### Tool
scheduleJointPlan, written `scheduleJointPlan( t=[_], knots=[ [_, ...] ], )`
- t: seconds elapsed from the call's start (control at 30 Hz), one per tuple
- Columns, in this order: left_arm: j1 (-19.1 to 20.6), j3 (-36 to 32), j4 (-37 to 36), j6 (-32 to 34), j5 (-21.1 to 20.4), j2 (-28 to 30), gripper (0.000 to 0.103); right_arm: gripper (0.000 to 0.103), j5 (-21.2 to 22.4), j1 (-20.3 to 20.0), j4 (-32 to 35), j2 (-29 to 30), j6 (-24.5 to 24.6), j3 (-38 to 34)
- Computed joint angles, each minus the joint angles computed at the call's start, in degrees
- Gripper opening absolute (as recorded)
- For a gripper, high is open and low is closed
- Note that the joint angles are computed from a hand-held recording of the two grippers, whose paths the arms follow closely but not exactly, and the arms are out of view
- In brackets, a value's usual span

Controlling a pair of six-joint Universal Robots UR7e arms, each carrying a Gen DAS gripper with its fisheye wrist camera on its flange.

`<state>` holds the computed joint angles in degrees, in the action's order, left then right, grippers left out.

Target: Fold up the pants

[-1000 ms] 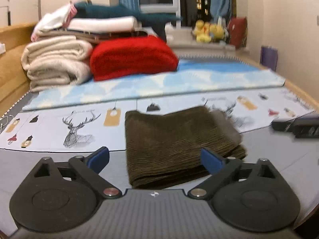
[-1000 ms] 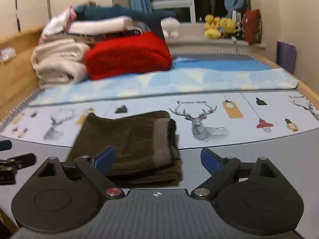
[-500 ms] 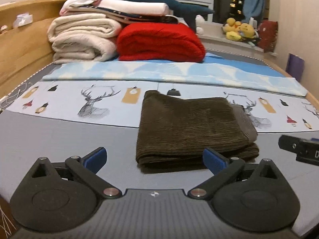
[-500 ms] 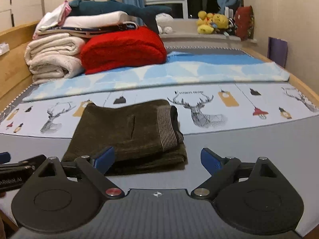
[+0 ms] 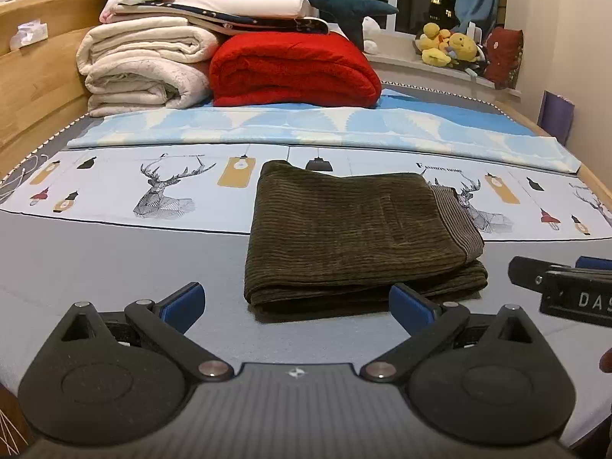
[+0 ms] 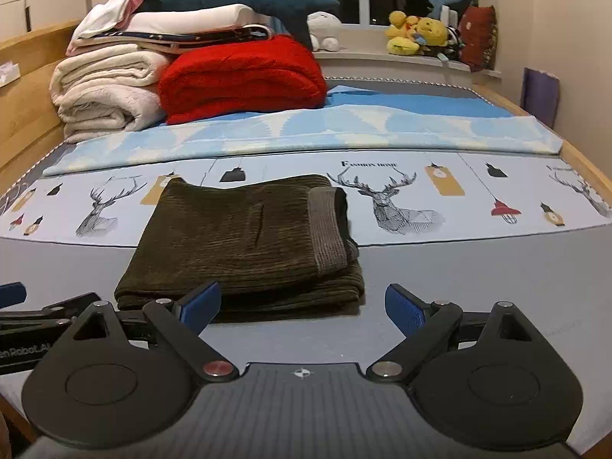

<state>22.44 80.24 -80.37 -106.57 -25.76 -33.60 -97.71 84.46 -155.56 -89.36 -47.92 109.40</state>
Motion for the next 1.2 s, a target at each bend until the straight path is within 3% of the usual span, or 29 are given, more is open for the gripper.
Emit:
scheduleJointPlan(
  t=[0.43,1.2],
  knots=[
    [0.41,0.22,-1.48,0.79,-0.39,0.06,0.103,0.093,-0.02,0.95,-1.38,-0.10,-4.78,1.93],
    [0.51,1.35,-3.48,1.34,-0.69,-0.55,0.103,0.093,-0.34,1.06,-0.94,0.00,-4.05,1.87]
  ],
)
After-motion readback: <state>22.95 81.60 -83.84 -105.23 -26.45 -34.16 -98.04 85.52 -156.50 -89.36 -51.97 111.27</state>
